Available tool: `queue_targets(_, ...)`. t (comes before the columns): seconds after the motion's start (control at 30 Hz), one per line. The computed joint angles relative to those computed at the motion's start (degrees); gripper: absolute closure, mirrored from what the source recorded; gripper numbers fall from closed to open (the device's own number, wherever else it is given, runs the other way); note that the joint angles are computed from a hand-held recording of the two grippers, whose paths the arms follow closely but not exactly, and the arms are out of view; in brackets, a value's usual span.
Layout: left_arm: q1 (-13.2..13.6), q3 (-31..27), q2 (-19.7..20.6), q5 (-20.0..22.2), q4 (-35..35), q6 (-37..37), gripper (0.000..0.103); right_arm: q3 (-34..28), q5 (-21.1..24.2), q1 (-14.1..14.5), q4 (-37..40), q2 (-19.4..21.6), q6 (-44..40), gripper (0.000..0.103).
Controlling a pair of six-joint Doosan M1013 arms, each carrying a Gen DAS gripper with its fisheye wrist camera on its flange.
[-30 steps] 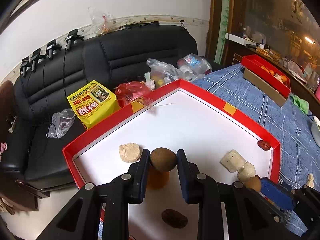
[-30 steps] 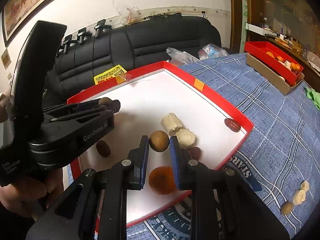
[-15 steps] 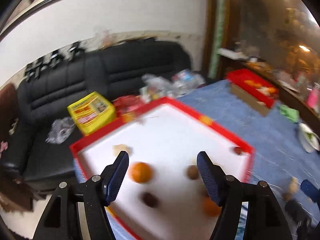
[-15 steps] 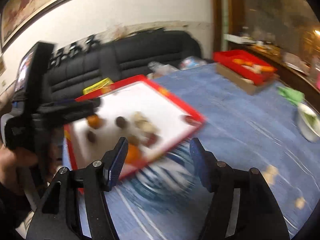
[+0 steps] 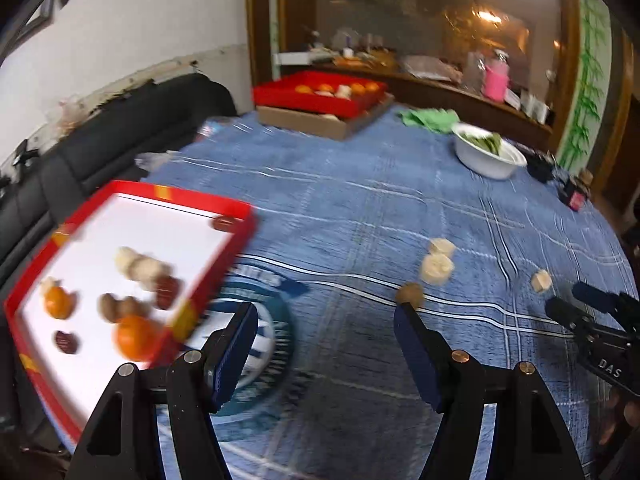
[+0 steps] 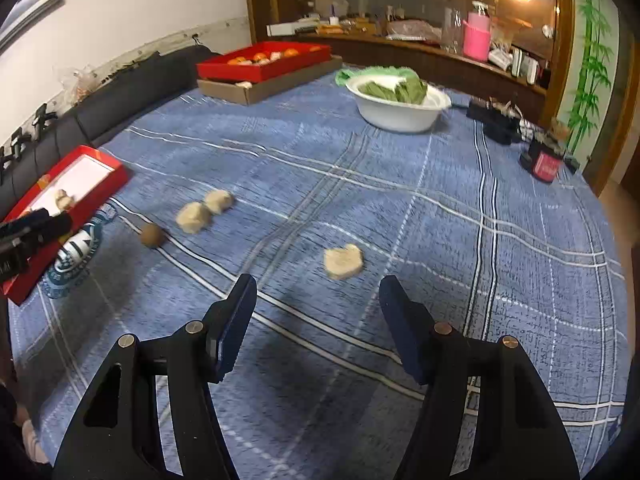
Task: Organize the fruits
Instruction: 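Grasp a white cube with the right gripper while the left gripper grasps a brown fruit, then carry the white cube with the right gripper to the tray while the left gripper carries the brown fruit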
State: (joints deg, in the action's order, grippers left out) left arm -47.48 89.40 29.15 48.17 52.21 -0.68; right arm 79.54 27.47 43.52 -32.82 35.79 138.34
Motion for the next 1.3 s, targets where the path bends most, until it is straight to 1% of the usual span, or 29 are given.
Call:
queue_targets(0.13, 0.28, -2.53, 2.2, -0.63, -2.77, 3.48, 0.034, -1.63, 0.33, -0.53, 1.93, 1.33, -2.85, 0.039)
queue_targets(0.17, 0.51, -2.95, 2.57, -0.94, -3.26, 4.19, 0.034, -2.52, 1.02, -0.63, 2.88, 1.9, -4.05, 0.04)
queue_targets(0.23, 0.85, -3.77, 3.28, -1.62, -4.49, 5.94, 0.034, -4.38, 2.52, -1.12, 6.25, 3.06, -6.88, 0.048)
queue_targets(0.27, 0.94, -3.88, 3.4, -1.9, -4.86, 6.47, 0.034, -4.96, 3.03, -1.35, 7.17, 3.43, -7.31, 0.054)
queue_targets(0.33, 1.13, -4.47, 3.93, -2.16, -5.66, 7.8, 0.034, -5.97, 4.3, -1.7, 9.37, 4.01, -8.92, 0.069)
queue_targets(0.37, 1.24, -4.89, 4.26, -2.08, -6.17, 8.65, 0.034, -6.28, 4.96, -1.63, 8.95, 4.23, -8.72, 0.08)
queue_targets(0.47, 1.51, -6.11, 5.2, -1.77, -7.61, 10.59, 0.035, -6.14, 4.91, -1.5, 8.18, 4.23, -8.52, 0.08)
queue_targets(0.53, 1.63, -7.07, 5.96, -1.03, -8.34, 11.6, 0.041, -5.78, 4.17, -1.7, 9.02, 4.07, -8.81, 0.08)
queue_targets(0.6, 1.8, -8.01, 6.65, -0.83, -10.16, 14.22, 0.064, -5.2, 2.88, -2.05, 10.79, 3.77, -9.54, 0.08)
queue_targets(0.63, 1.71, -7.93, 6.66, -1.58, -9.38, 13.98, 0.071, -5.06, 2.54, -2.16, 11.4, 3.69, -9.84, 0.08)
queue_targets(0.67, 1.59, -8.08, 6.73, -2.04, -9.57, 15.02, 0.081, -4.92, 2.2, -2.26, 12.01, 3.61, -10.13, 0.08)
queue_targets(0.73, 1.28, -8.56, 6.99, -0.94, -9.25, 15.53, 0.081, -4.77, 1.9, -2.3, 12.5, 3.52, -10.32, 0.08)
queue_targets(0.87, 1.16, -7.9, 6.32, -1.07, -10.26, 15.17, 0.081, -4.76, 1.72, -2.36, 12.93, 3.51, -10.73, 0.08)
queue_targets(0.97, 0.57, -6.65, 5.36, -0.78, -9.1, 13.55, 0.081, -4.89, 2.29, -2.17, 11.48, 3.52, -9.76, 0.08)
queue_targets(1.13, -0.31, -4.44, 3.79, -0.02, -7.43, 10.21, 0.081, -3.95, 2.96, -1.19, 8.52, 2.63, -7.73, 0.08)
queue_targets(1.3, -1.08, -2.04, 2.2, -0.32, -6.27, 7.2, 0.081, -2.0, 2.83, 0.23, 6.62, 1.15, -6.01, 0.08)
